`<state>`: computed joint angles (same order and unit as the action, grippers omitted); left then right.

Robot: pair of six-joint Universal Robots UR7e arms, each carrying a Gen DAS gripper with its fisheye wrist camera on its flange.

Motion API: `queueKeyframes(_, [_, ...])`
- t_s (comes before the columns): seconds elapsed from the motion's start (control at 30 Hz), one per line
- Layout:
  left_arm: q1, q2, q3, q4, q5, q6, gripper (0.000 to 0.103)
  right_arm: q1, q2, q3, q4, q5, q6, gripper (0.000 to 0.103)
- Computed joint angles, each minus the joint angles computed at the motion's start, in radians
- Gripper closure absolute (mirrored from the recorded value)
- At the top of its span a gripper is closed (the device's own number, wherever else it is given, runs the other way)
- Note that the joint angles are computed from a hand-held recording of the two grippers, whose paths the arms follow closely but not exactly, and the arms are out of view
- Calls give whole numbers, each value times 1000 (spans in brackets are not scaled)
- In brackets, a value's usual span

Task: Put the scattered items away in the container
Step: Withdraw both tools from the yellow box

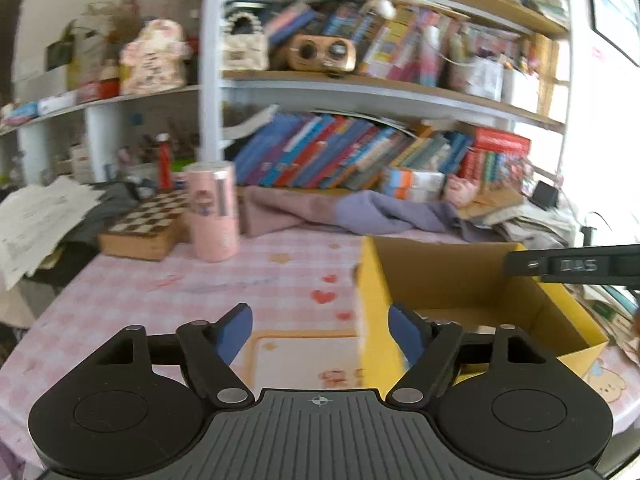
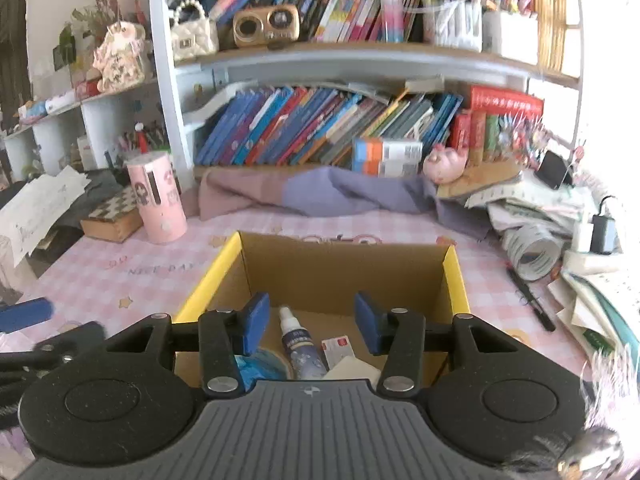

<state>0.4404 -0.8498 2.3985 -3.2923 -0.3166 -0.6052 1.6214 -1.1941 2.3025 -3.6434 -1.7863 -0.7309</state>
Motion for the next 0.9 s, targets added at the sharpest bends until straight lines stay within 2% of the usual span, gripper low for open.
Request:
queueKeyframes(0.07, [-14,-57,44,100,19,-109,23,16,5,25,-57,-11,-3,56])
queueKeyframes(0.23, [-57,-222,129,452,31,-402,21,48,15,93,-182,-41,16,54])
queueKeyframes(0.37, [-106,-369,167,818,8,-660,19,71,31,149,-269,-88,55,54])
queueKeyframes(0.5, [-159,-478,192,1089,-10,-855,15,93,51,208,-334,-137,91,53])
queueKeyframes(0.73, [-251,-587,225,1312,-69,-985,14,133,68,295,-394,-193,145,51])
queueKeyframes(0.9, [-320,-634,238,1429,-102,-1028,6,165,68,358,-410,-214,172,45])
